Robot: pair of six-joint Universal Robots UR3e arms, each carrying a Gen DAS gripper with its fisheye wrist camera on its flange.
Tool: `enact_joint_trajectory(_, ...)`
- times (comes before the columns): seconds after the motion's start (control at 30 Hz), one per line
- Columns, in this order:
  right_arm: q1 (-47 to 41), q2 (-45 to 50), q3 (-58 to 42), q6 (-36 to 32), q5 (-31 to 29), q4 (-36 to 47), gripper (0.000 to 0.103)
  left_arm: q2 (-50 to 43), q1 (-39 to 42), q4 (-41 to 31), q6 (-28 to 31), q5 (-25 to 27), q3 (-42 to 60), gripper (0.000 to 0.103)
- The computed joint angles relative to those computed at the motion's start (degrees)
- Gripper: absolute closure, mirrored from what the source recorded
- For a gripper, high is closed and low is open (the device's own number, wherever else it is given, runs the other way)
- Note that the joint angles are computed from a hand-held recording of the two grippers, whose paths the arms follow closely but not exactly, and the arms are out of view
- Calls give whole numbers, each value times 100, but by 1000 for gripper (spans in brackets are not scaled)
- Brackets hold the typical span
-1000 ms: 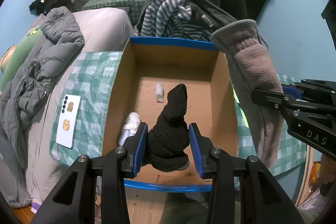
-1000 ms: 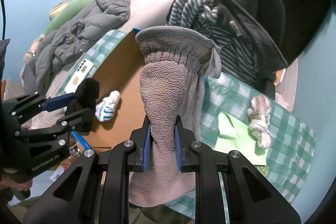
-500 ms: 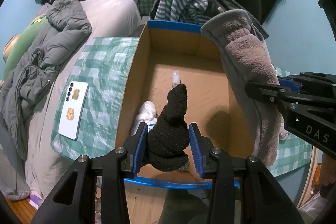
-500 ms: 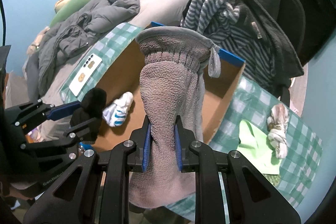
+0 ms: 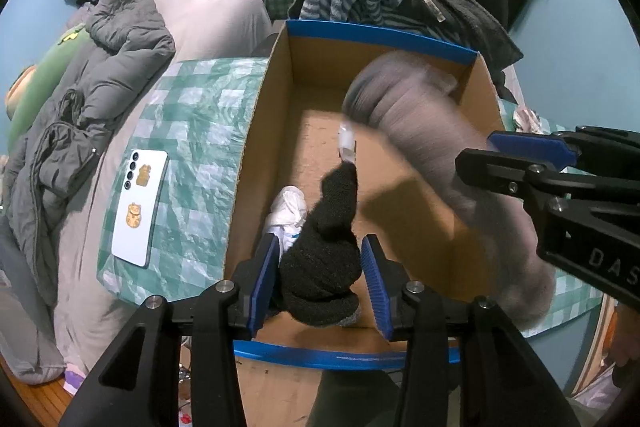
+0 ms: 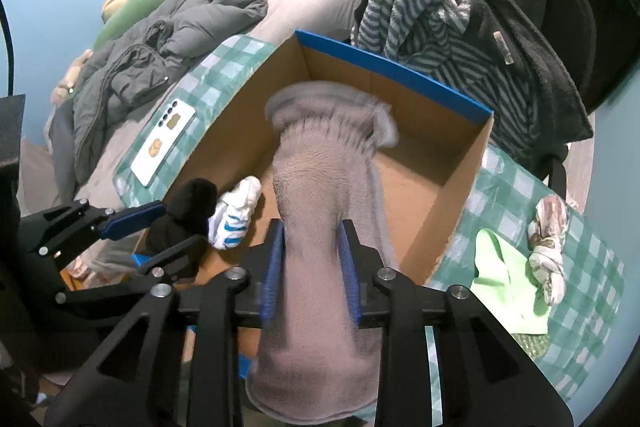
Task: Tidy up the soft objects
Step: 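Lower the black sock with the left tool while the right tool lowers the grey fleece sock, both opening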
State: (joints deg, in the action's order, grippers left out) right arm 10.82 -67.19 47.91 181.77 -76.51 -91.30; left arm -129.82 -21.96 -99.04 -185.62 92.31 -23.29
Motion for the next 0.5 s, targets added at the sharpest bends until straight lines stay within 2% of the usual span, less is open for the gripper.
enact_joint_trajectory(0.1, 16, -13, 8, 52, -93, -32, 55, -47, -15, -78, -31, 96, 149, 59)
enact_joint_trajectory(0.33, -110, -204, 192, 70, -107, 31, 53, -209, -19, -326, -101, 56, 605, 57)
enact_joint_trajectory(0.5, -274, -515, 561, 36, -126, 9, 51, -653, -99, -862, -150, 13, 1623, 54)
